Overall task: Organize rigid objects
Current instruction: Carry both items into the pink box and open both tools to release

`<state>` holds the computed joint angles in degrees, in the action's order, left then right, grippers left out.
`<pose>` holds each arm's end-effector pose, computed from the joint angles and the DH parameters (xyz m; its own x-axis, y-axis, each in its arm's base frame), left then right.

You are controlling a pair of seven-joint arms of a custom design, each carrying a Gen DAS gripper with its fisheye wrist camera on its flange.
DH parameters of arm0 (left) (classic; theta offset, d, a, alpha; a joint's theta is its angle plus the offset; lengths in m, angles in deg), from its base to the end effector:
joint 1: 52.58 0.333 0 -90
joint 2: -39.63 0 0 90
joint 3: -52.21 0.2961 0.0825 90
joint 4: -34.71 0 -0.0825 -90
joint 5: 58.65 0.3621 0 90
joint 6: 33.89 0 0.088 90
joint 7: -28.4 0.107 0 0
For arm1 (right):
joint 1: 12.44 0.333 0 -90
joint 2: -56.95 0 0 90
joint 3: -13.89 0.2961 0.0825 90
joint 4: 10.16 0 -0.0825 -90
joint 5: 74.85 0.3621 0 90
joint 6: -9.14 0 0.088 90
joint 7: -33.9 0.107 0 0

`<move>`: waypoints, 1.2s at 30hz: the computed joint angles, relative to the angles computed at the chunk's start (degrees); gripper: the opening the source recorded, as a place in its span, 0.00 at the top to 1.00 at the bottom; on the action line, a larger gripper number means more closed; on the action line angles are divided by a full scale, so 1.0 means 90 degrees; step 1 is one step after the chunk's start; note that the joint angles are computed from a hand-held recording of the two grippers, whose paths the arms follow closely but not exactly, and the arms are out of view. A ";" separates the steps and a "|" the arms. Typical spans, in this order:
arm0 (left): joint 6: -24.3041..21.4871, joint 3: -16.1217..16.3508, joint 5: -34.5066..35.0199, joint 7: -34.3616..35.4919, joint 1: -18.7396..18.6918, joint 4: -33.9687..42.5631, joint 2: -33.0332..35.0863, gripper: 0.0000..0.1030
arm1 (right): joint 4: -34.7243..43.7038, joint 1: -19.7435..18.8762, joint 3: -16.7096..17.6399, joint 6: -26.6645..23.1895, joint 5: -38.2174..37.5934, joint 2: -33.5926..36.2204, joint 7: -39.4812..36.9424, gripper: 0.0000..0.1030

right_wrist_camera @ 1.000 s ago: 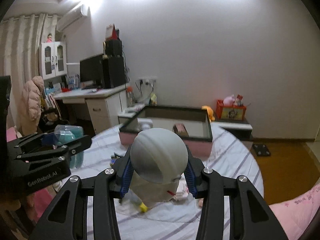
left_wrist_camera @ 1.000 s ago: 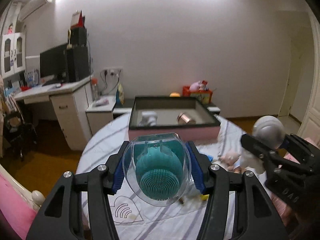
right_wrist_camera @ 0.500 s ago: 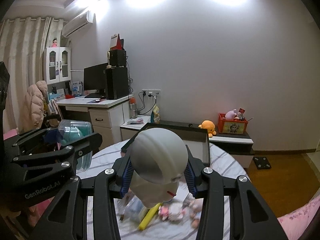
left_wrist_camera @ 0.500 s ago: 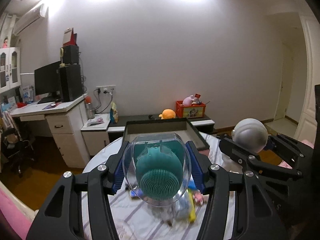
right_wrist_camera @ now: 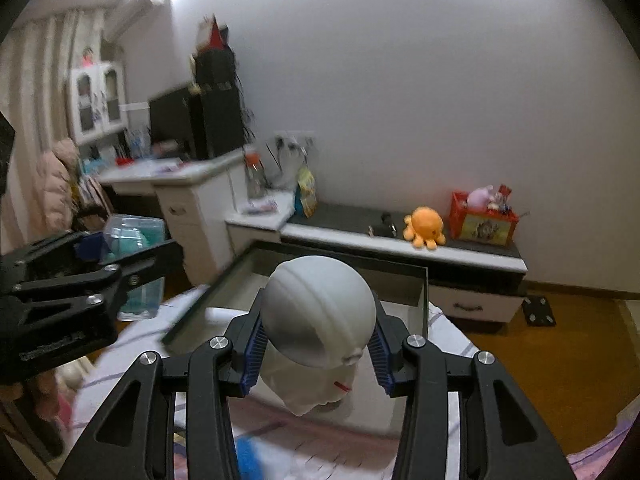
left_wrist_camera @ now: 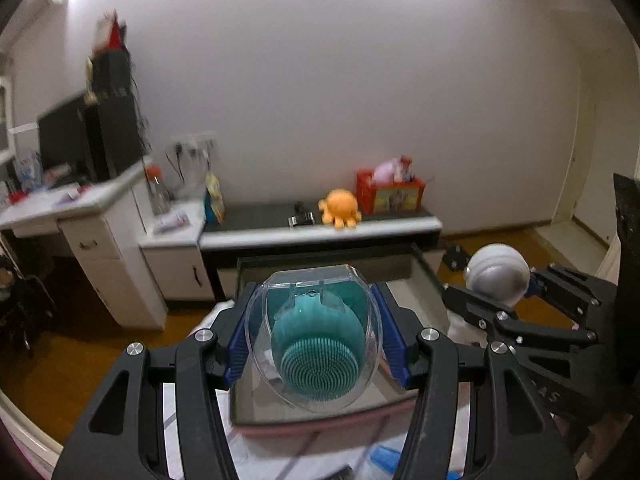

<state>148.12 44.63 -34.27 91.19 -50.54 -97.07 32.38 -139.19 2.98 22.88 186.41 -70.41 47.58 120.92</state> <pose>0.5164 -0.0905 0.5086 -0.0808 -0.9962 0.0329 -0.5420 0.0162 -0.8402 0.4803 0.2157 0.5469 0.4018 -0.9157 0.0020 -0.4912 -0.2174 -0.8435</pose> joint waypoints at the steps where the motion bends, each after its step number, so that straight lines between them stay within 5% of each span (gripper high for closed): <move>1: -0.0166 0.0215 -0.0425 0.0462 -0.0281 0.0274 0.0304 0.45 | 0.0266 -0.0017 -0.0031 -0.0151 -0.0015 0.0281 -0.0038 0.56; 3: -0.0534 0.0336 -0.1901 0.1822 -0.0576 0.0849 0.0899 0.45 | 0.0884 0.0092 -0.0216 -0.0611 0.0222 0.0845 -0.0255 0.56; 6: -0.1301 -0.0204 -0.3503 0.3186 -0.0157 0.1837 0.1767 0.45 | 0.1645 0.0139 -0.0411 -0.1215 -0.0127 0.1531 -0.0008 0.56; 10: -0.1882 0.0089 -0.2534 0.2343 -0.0344 0.2695 0.2570 0.45 | 0.2601 0.0259 -0.0626 -0.2144 -0.0273 0.2271 0.0095 0.56; 18: -0.2614 -0.0024 -0.1839 0.1962 -0.0284 0.3800 0.3511 0.45 | 0.3874 0.0513 -0.0993 -0.3337 -0.0927 0.3131 0.0717 0.56; 24: -0.2859 -0.0059 -0.1658 0.1854 -0.0295 0.4032 0.3686 0.43 | 0.3997 0.0447 -0.0966 -0.3341 -0.0761 0.3256 0.0684 0.55; 28: -0.2698 0.0023 -0.1450 0.1696 -0.0332 0.3851 0.3509 0.30 | 0.4040 0.0480 -0.1024 -0.3356 -0.0830 0.3280 0.0749 0.54; 36: -0.1809 -0.0005 -0.1531 0.1555 -0.0106 0.2468 0.2376 0.21 | 0.3148 0.0548 -0.1152 -0.2391 -0.1166 0.2552 0.1271 0.23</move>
<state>131.84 44.58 -48.05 105.18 -51.49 -74.86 53.76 -110.85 7.91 12.51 164.89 -80.90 70.55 132.37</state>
